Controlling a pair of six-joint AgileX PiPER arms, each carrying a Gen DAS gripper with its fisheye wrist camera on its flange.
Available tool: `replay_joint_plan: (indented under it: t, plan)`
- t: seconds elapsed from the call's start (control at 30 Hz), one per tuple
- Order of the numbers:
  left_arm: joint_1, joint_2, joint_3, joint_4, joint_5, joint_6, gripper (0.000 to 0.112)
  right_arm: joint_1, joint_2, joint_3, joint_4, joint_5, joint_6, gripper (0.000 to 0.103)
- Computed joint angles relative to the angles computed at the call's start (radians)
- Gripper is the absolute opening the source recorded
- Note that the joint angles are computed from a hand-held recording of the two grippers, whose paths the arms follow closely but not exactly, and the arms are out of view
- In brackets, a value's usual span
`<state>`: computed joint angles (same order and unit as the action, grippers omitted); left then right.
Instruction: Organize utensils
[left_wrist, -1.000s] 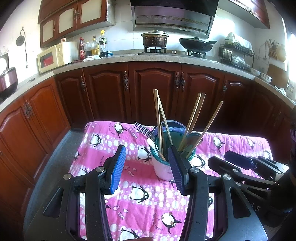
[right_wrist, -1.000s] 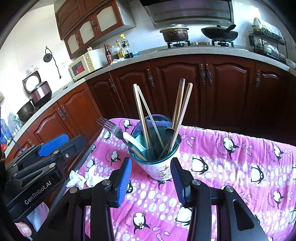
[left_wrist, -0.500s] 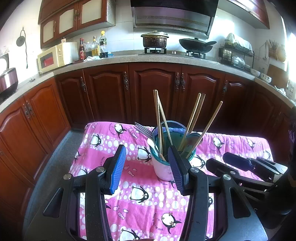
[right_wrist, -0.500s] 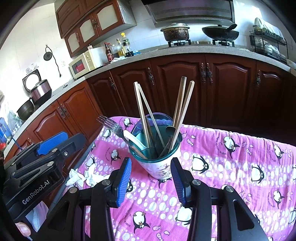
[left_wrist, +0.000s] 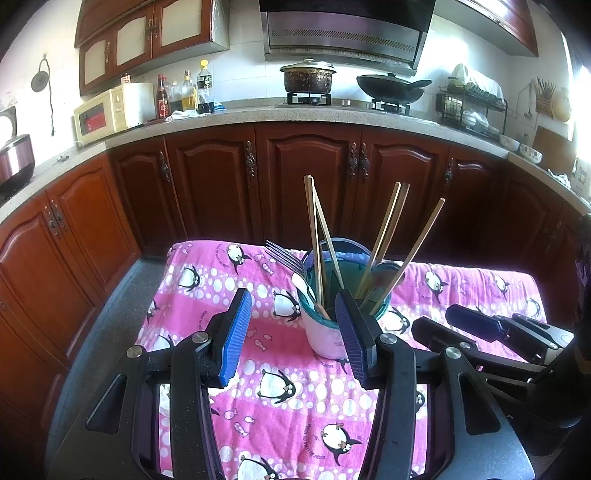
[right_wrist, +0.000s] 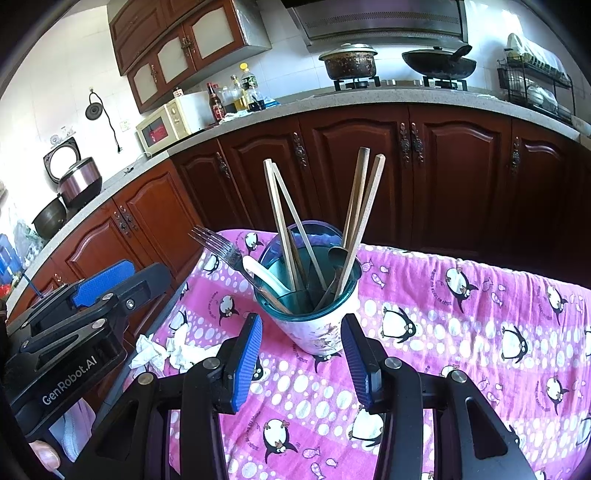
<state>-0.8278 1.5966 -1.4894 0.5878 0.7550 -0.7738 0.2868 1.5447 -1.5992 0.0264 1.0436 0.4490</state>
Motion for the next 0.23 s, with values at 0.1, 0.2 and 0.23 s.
replay_joint_plan:
  t: [0.1, 0.2, 0.23]
  plan:
    - [0.004, 0.000, 0.008, -0.005, -0.016, 0.002, 0.047, -0.016, -0.021, 0.044, 0.004, -0.012, -0.005, 0.043]
    - [0.000, 0.006, 0.017, 0.020, -0.029, -0.014, 0.047, -0.049, -0.061, 0.127, -0.005, -0.031, -0.007, 0.049]
    - [0.003, 0.008, 0.018, 0.014, -0.033, -0.009, 0.047, -0.068, -0.080, 0.169, -0.009, -0.041, -0.009, 0.052]
